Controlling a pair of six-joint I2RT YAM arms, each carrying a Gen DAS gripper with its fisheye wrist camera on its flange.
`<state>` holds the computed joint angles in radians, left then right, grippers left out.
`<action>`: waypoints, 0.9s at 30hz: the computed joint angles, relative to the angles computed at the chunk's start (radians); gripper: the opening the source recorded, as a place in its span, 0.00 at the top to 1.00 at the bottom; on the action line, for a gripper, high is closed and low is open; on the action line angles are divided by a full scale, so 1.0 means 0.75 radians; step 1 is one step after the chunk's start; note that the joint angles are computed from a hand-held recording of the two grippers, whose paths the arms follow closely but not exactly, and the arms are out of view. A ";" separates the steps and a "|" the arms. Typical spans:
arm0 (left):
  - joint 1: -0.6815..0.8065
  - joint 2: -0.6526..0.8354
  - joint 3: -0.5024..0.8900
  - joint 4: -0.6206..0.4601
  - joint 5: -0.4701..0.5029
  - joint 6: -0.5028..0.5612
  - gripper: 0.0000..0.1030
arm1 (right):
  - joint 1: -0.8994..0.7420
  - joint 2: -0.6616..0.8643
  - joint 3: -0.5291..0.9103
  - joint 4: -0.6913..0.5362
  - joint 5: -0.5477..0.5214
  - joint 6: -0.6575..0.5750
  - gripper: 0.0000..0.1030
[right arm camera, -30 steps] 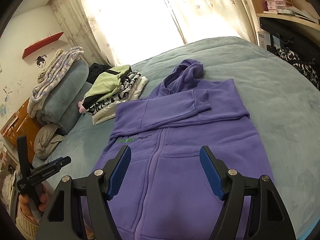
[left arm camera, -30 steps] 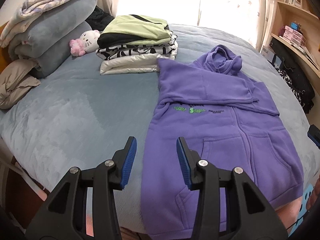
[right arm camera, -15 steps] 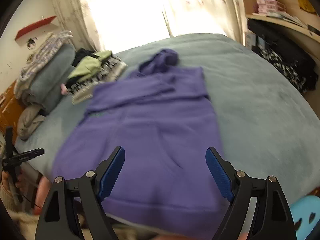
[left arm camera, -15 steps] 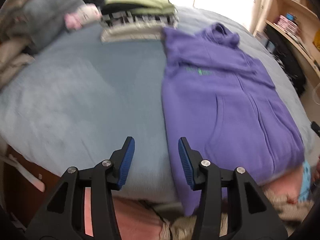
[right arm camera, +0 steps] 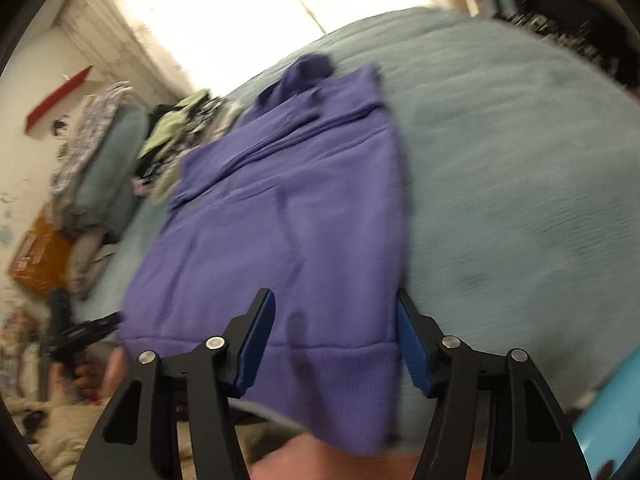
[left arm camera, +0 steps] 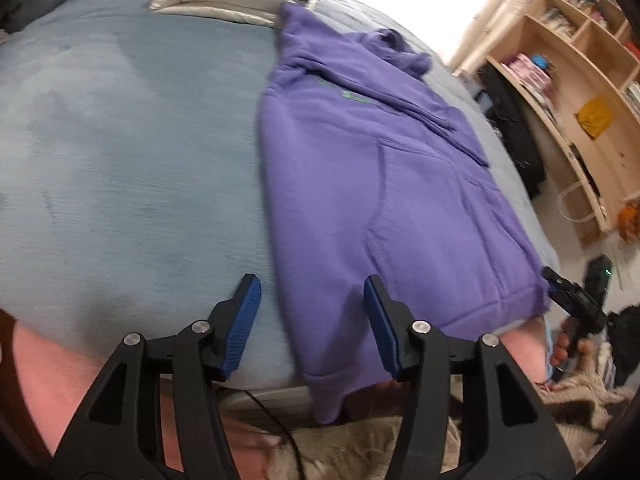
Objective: Fold large clothes
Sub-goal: 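Grasp the ribbed hoodie hem with both grippers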
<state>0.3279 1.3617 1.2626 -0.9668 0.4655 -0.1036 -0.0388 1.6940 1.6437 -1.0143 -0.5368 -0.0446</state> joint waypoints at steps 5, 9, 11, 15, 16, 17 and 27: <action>-0.029 0.013 -0.030 0.041 0.027 0.012 0.41 | 0.001 0.031 -0.032 0.027 -0.089 -0.012 0.42; 0.000 0.038 -0.052 0.080 0.092 -0.016 0.38 | 0.015 0.043 -0.045 0.051 -0.087 0.009 0.41; -0.004 0.037 -0.065 0.104 0.111 -0.037 0.34 | 0.032 0.044 -0.047 0.058 -0.076 0.020 0.41; -0.054 0.030 -0.089 0.163 0.089 -0.072 0.27 | 0.103 0.082 0.017 0.065 -0.053 0.089 0.41; -0.078 0.031 -0.088 0.176 0.070 -0.079 0.27 | 0.118 0.058 -0.001 0.068 -0.046 0.107 0.41; -0.088 0.031 -0.087 0.183 0.067 -0.083 0.27 | 0.127 0.064 0.004 0.071 -0.041 0.114 0.41; -0.195 0.089 -0.083 0.337 0.090 -0.191 0.54 | 0.253 0.103 0.039 0.132 0.032 0.250 0.50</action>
